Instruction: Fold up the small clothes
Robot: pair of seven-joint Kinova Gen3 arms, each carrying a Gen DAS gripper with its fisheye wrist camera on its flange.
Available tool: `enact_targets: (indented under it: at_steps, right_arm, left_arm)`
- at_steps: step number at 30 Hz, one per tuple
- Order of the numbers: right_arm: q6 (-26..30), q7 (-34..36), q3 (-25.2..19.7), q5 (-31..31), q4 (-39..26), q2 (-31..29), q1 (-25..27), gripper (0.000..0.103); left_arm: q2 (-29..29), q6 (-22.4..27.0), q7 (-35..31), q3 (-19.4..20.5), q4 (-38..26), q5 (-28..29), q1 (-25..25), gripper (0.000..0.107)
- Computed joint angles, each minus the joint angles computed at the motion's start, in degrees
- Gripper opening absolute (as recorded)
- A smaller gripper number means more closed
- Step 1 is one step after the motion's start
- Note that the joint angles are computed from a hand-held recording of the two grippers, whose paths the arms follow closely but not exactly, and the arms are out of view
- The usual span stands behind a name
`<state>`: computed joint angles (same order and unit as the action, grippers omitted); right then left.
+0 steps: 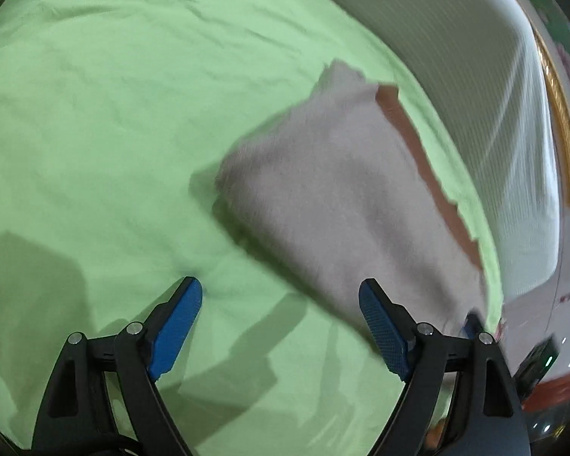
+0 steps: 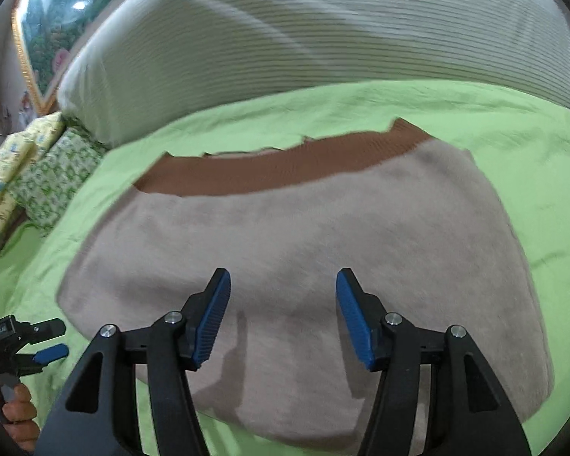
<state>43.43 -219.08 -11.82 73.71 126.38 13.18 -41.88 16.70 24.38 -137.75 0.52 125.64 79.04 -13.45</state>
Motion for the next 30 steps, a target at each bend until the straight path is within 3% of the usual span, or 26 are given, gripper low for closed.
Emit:
enact_targets:
  at_steps: [3, 8, 11, 12, 14, 16, 18, 19, 20, 22, 25, 27, 30]
  right_arm:
    - [-0.36, -4.13, -0.33, 2.85, 1.68, -1.06, 0.22, 0.059]
    - [2.86, -11.22, -10.61, 11.29, 2.12, 0.63, 9.99, 0.059]
    - [1.75, -10.67, -10.35, 13.67, 1.02, 1.54, 11.59, 0.059]
    - [1.08, -10.21, -9.41, 13.97, 0.64, 1.98, 11.31, 0.057]
    - [-2.10, -8.40, -5.53, 13.28, -0.08, 2.00, 9.69, 0.026]
    - [-5.36, -6.48, -4.71, 11.82, -0.73, 1.84, 10.34, 0.016]
    - [-7.50, -4.20, -4.13, 9.15, -1.77, 4.49, 11.43, 0.013]
    - [-9.79, -4.46, -4.71, 8.89, -1.45, 4.89, 13.51, 0.007]
    - [-12.06, -5.65, -5.64, 9.31, -0.81, 4.24, 16.06, 0.001]
    - [-14.04, -10.10, -7.17, 12.64, 0.27, 3.76, 19.16, 0.000]
    - [-12.73, -13.67, -6.81, 16.57, 1.04, 4.38, 17.77, 0.000]
    - [-13.38, -14.35, -7.07, 16.88, 1.07, 4.30, 18.37, 0.000]
    - [-13.04, -19.57, -9.84, 20.23, 2.38, 3.05, 20.88, 0.000]
  left_arm:
    - [3.92, 0.77, -0.41, -0.26, -4.54, 1.46, 0.59, 0.091]
    - [7.17, -2.62, -3.50, 2.22, -8.68, 7.74, 0.00, 0.097]
    - [7.59, -3.97, -4.53, 0.61, -9.39, 8.95, 2.61, 0.094]
    - [7.48, -4.91, -5.97, 0.36, -9.31, 9.83, 3.46, 0.087]
    - [7.44, -5.30, -7.82, -0.30, -9.44, 9.33, 4.60, 0.073]
    - [7.66, -5.52, -8.49, -0.67, -9.74, 8.58, 5.08, 0.048]
    - [7.95, -2.87, -10.98, 0.06, -9.94, 9.21, 3.36, 0.028]
    - [7.61, -2.44, -11.35, -0.41, -10.19, 8.69, 3.70, 0.023]
    - [7.16, -2.42, -12.64, -0.08, -10.25, 8.96, 3.53, 0.022]
    - [5.19, -1.38, -17.20, 0.40, -9.95, 11.38, 3.44, 0.019]
    - [1.81, 4.00, -22.53, 0.32, -10.99, 13.89, 4.91, 0.018]
    - [0.26, 5.46, -22.56, 0.63, -13.46, 11.64, 7.78, 0.018]
    - [1.21, 11.90, -21.77, 4.64, -20.34, 5.18, 10.31, 0.020]
